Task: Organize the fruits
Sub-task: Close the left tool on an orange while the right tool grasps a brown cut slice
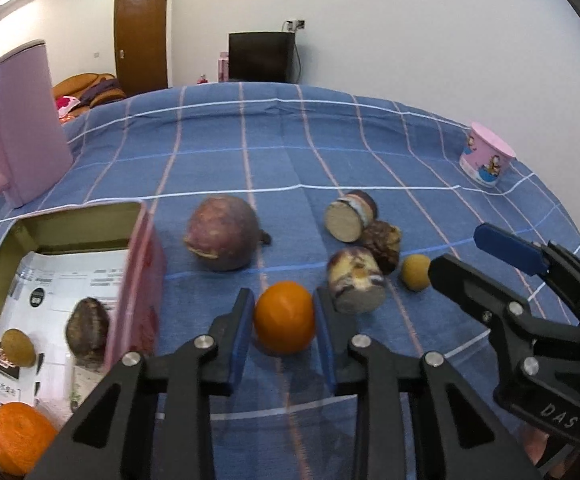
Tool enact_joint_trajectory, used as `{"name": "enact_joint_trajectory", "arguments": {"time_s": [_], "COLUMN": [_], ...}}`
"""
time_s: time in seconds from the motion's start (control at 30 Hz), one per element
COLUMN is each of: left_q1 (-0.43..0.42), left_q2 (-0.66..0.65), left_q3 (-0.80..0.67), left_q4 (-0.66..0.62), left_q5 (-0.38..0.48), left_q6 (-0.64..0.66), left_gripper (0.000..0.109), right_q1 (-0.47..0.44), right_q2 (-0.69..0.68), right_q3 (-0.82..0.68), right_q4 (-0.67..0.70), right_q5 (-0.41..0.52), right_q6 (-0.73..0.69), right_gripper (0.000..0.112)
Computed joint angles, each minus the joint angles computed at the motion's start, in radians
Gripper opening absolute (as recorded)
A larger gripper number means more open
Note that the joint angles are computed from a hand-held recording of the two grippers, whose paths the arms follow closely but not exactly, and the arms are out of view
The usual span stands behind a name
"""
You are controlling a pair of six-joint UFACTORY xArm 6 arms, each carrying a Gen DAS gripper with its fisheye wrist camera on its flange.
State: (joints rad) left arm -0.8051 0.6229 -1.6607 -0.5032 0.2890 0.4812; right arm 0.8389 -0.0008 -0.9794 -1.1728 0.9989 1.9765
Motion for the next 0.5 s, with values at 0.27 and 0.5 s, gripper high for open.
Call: {"name": "enact_joint_trajectory", "arguments": {"time_s": [0.27,0.5], "left_q1": [0.012,0.024], "left_q2": [-0.007,-0.01], "left_q3": [0.01,0.014], "left_q4": [-0.028,-0.076], "left_q5": [-0.013,-0.015], "left_q6": [0.035,0.07], "left_gripper": [0.03,0.03], "right_q1": [-0.061,-0.105], "right_q2": [0.069,0.081], "right_q3": [-0.064,-0.059], "right_q4": [0.045,0.074], "right_q5": [-0.117,-0.209], "right_q6": [-0.064,-0.082], "right_gripper": [0.051,0.051]}}
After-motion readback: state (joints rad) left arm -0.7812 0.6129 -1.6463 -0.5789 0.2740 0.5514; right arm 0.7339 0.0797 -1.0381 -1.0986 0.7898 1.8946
